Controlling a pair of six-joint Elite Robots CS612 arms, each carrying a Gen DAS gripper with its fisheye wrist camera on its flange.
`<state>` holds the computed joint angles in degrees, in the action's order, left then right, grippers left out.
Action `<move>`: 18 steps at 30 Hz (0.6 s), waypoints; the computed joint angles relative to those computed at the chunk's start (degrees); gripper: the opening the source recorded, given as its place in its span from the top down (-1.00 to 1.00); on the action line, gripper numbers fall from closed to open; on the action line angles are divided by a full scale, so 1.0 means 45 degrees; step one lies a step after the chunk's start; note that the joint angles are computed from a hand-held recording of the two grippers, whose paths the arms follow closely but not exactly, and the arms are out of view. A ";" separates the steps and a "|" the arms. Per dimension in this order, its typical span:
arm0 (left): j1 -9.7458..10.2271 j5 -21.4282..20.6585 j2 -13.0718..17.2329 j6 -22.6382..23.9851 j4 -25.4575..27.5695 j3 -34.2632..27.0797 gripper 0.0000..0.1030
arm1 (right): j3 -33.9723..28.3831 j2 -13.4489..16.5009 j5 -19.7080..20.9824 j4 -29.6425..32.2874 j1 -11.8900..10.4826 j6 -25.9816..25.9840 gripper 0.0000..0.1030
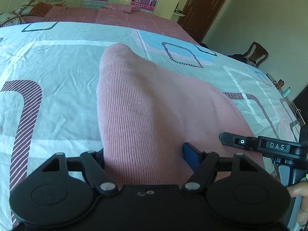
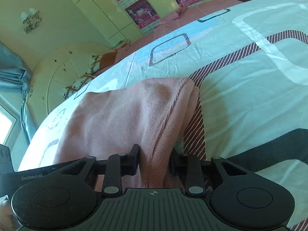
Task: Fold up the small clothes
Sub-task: 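Grasp the bundle's folded end with the right tool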
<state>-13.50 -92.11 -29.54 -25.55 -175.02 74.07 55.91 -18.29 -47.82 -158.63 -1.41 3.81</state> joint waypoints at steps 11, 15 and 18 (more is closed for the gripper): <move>-0.0012 0.0025 -0.0184 -0.0010 -0.0281 0.0159 0.21 | 0.0027 -0.0121 -0.0511 -0.0153 0.0189 0.0348 0.56; -0.0002 -0.0007 -0.0306 0.0081 -0.0441 0.0292 0.31 | 0.0112 -0.0159 -0.0199 -0.0424 0.0166 0.0901 0.57; -0.0030 -0.0045 -0.0415 0.0222 -0.0651 0.0396 0.35 | 0.0248 -0.0268 0.0031 -0.0708 0.0153 0.1177 0.57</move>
